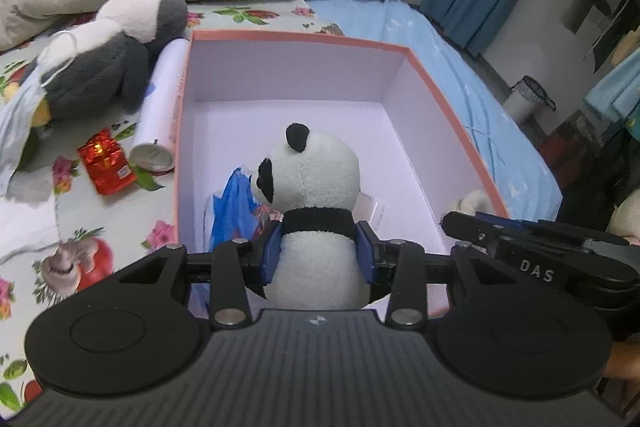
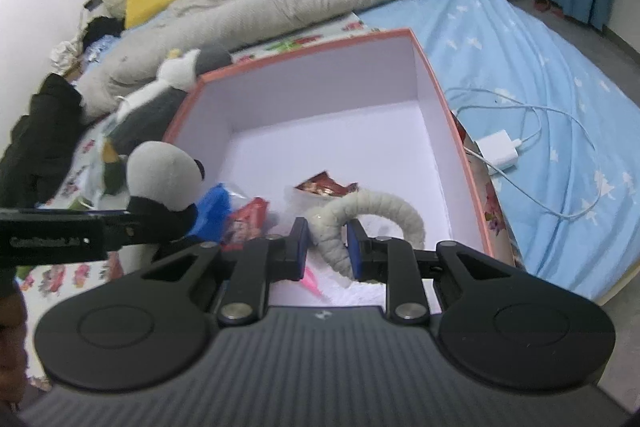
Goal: Organize soft objects
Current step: 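Open the left tool to drop the panda while the right drops the ring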
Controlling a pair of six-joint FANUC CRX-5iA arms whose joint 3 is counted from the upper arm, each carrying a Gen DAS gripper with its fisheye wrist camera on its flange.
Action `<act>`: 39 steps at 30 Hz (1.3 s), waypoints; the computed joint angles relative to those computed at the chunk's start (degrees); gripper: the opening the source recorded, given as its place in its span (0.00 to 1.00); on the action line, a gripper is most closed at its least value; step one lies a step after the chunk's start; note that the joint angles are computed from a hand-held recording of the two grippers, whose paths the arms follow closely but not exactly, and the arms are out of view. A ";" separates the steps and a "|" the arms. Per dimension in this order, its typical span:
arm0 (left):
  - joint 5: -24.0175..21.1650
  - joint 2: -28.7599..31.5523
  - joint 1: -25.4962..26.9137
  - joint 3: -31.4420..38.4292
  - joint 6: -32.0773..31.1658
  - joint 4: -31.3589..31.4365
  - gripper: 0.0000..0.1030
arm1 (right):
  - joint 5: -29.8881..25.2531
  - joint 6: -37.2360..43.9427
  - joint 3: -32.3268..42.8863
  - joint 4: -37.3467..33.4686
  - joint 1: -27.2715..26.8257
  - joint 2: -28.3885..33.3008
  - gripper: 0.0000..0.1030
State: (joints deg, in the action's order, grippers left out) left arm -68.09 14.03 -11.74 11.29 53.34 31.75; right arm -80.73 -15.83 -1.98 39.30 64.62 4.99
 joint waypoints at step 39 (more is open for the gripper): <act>0.47 -15.67 9.46 -15.30 -10.68 8.86 0.56 | -7.80 -4.10 8.23 5.66 9.06 4.63 0.49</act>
State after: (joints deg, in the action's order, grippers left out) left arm -67.62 -1.64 -2.28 -4.01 42.66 40.61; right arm -88.53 -19.93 6.26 44.96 73.68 9.63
